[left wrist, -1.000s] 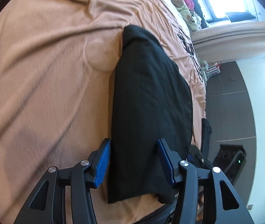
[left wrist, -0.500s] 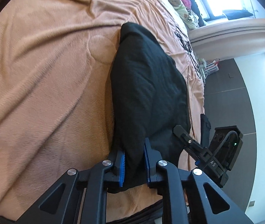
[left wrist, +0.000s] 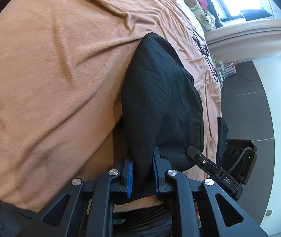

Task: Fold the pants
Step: 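Close both tools on the folded shorts' edge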

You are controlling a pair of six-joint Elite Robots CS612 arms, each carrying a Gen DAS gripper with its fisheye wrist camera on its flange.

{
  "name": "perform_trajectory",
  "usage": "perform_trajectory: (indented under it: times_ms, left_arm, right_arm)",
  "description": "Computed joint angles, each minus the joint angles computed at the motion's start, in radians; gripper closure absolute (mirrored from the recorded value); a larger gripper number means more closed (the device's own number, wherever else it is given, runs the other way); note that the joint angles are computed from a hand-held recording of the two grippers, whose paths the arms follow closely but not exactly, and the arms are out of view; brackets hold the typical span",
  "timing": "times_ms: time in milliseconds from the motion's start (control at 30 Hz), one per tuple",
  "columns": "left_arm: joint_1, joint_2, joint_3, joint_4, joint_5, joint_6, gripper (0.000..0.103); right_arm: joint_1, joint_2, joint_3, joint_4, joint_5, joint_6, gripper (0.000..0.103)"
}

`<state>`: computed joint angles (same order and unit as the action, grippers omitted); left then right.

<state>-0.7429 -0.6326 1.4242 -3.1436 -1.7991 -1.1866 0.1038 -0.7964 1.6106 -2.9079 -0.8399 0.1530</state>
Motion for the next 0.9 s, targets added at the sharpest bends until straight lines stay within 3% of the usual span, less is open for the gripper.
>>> perform_trajectory:
  times_ms: [100,233,267,367,767,900]
  left_arm:
    - [0.003,-0.010,-0.003,0.053,0.003,0.040,0.085]
    - [0.010,-0.016,-0.001,0.086,0.007,0.075,0.073]
    - [0.013,-0.018,-0.001,0.097,0.020,0.082,0.067]
    - [0.019,-0.012,-0.018,0.105,0.038,0.097,0.055]
    - [0.056,0.048,-0.115,0.120,0.010,0.115,0.054]
    - [0.066,0.070,-0.150,0.131,-0.007,0.122,0.054]
  right_arm:
    - [-0.002,0.009,-0.005,0.010,0.047,0.009,0.061]
    - [-0.005,0.010,-0.011,0.025,0.055,-0.023,0.059]
    - [-0.005,0.010,-0.013,0.015,0.047,-0.026,0.057]
    - [-0.015,0.026,-0.025,-0.044,0.063,0.001,0.037]
    - [-0.042,0.143,-0.181,-0.056,0.149,0.182,0.034]
    - [-0.024,0.175,-0.225,-0.061,0.121,0.240,0.034]
